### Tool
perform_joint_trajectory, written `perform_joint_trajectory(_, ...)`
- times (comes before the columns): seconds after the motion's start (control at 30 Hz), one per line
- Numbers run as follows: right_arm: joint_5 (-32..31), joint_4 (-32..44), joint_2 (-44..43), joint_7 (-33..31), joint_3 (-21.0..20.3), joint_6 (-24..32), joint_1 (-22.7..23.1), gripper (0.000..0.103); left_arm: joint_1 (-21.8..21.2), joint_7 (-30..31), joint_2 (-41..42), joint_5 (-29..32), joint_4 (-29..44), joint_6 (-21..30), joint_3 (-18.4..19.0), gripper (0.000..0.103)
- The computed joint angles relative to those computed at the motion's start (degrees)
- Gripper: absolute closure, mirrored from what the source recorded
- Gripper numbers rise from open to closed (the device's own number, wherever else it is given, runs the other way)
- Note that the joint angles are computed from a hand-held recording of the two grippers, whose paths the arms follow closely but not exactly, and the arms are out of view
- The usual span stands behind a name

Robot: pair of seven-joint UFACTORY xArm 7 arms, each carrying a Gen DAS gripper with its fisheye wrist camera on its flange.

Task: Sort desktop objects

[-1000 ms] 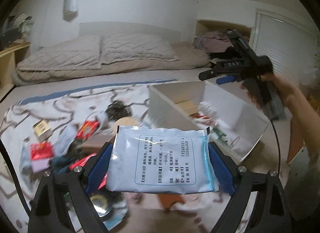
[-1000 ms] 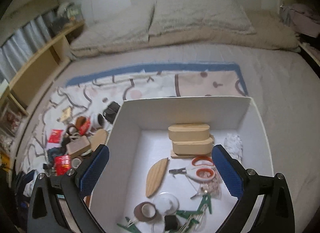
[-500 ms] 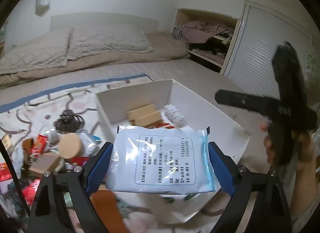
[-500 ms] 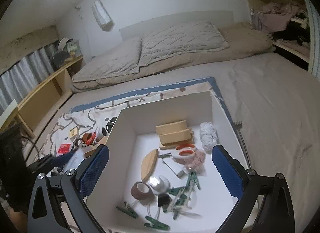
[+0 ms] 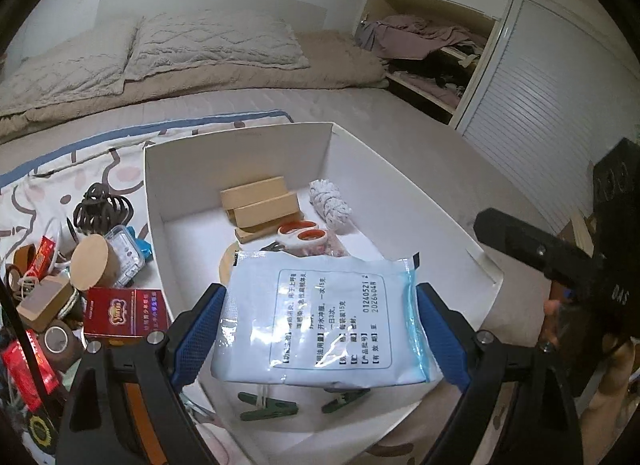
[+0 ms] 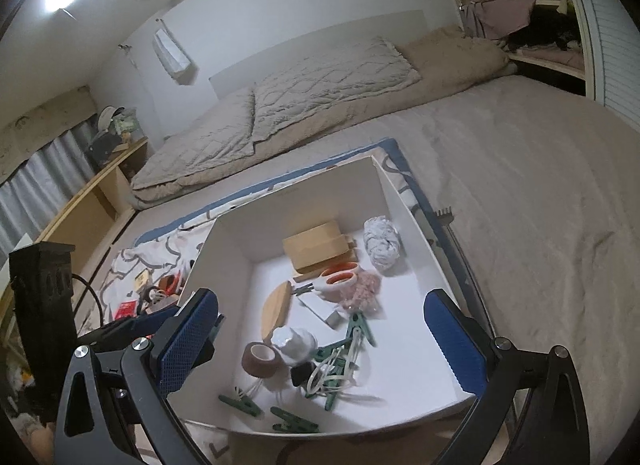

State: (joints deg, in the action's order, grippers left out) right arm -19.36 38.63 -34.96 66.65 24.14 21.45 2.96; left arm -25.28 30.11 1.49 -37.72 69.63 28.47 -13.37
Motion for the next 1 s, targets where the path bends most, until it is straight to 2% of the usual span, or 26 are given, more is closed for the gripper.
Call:
perform_joint_trajectory(0.3, 1.1, -1.5, -0.1, 0.5, -0.3, -1.0, 0.7, 0.0, -0.9, -1.8, -1.1, 1.7, -2.5, -4.3, -0.2, 0.001)
perform_joint_trajectory(0.6, 0.7, -1.0, -0.4, 1.1, 0.4, -0.4, 0.8, 0.0, -1.0, -1.5, -1.9, 1.5, -3.1, -4.7, 0.2, 0.001)
perform_joint_trajectory(1.0, -1.8, 0.3, -1.0, 4.7, 3.6, 1.4, -1.0, 0.0, -1.0, 0.0, -3.7, -0.8, -4.6, -4.8, 1.3, 0.001)
